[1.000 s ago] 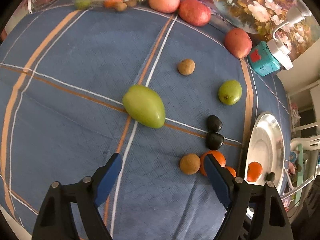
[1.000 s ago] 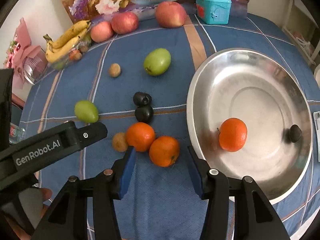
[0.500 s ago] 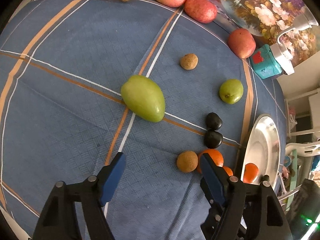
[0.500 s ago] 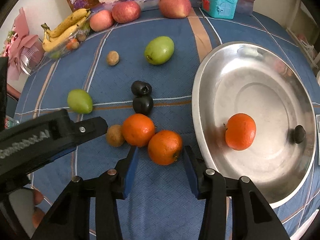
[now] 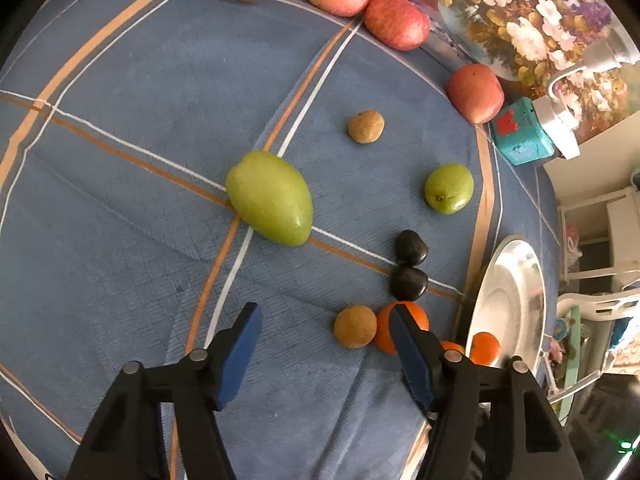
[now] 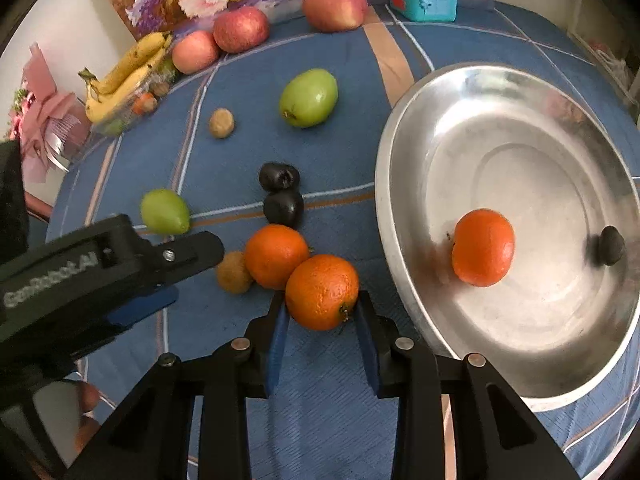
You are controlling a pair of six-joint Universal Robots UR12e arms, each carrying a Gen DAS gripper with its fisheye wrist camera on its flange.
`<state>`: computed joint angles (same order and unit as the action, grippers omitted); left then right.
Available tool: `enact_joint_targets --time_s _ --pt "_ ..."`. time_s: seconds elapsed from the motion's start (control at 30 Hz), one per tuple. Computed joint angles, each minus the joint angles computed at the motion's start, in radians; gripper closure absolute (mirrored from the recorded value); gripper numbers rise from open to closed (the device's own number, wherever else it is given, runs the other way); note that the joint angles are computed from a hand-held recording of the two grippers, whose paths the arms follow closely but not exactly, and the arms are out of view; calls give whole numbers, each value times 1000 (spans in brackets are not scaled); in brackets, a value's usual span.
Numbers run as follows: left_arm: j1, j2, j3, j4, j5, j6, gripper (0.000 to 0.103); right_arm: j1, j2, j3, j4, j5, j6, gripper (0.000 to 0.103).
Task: Organize fruits
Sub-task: 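Grasp an orange with the right gripper while the left gripper grasps a kiwi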
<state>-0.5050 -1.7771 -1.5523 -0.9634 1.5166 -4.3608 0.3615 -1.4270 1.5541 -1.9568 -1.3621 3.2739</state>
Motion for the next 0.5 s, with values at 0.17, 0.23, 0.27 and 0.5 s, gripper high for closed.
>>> enact_joint_targets --time_s 0.17,0.23,0.27,0.5 --pt "-6 -7 12 -8 20 3 49 -15 -27 9 -69 5 25 69" --pt "-5 -9 8 2 5 -12 58 -21 -32 9 -74 0 35 69" --pt "-5 -10 3 14 -5 -25 60 -24 -32 9 -74 0 39 69" --pt "0 -7 -27 88 -47 -71 73 -31 -31 8 -68 17 58 69"
